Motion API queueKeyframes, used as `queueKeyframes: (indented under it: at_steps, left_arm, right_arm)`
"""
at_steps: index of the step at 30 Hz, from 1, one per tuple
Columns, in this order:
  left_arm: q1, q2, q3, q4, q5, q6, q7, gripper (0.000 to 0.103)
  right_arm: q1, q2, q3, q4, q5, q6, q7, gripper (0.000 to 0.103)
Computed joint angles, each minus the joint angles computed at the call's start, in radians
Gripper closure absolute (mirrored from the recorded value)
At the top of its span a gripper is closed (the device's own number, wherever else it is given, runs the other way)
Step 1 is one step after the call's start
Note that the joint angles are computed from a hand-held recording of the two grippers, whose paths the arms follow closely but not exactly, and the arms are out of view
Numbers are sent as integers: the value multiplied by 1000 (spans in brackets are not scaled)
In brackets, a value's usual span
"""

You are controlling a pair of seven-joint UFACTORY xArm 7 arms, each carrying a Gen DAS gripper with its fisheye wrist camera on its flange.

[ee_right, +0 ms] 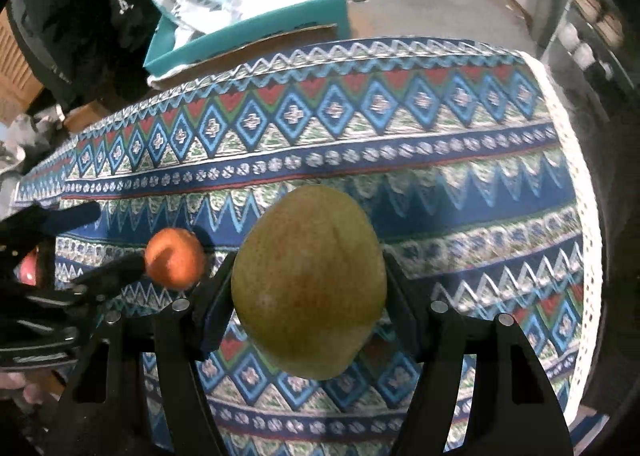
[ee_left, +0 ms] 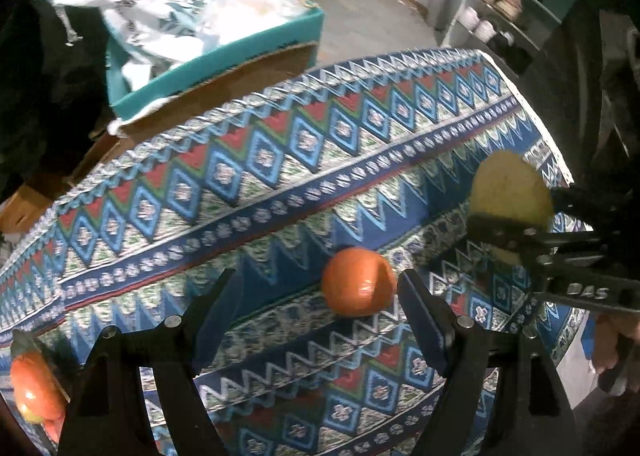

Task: Organize fruits
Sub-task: 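Lift the pear with the right gripper while the left gripper closes on the small orange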

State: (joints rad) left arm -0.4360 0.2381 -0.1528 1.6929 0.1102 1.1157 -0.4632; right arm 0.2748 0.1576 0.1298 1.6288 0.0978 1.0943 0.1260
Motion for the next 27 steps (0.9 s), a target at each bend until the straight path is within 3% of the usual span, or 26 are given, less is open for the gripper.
queueKeyframes:
  at_steps: [5, 14, 19, 27]
  left_arm:
    - [-21, 41, -4, 22, 20, 13, 13, 22]
    - [-19, 46, 0, -21, -6, -35, 5, 23]
    - [-2, 48, -9, -32, -59, -65, 41, 53]
    - [-24, 33, 1, -44, 0, -69, 27, 54]
  right_arm:
    - [-23, -90, -13, -81, -10, 8, -21, 35]
    - [-9, -61, -1, -66, -29, 0, 9, 35]
    - [1, -44, 3, -54, -36, 1, 16, 35]
    - [11, -36, 4, -45, -46, -1, 16, 35]
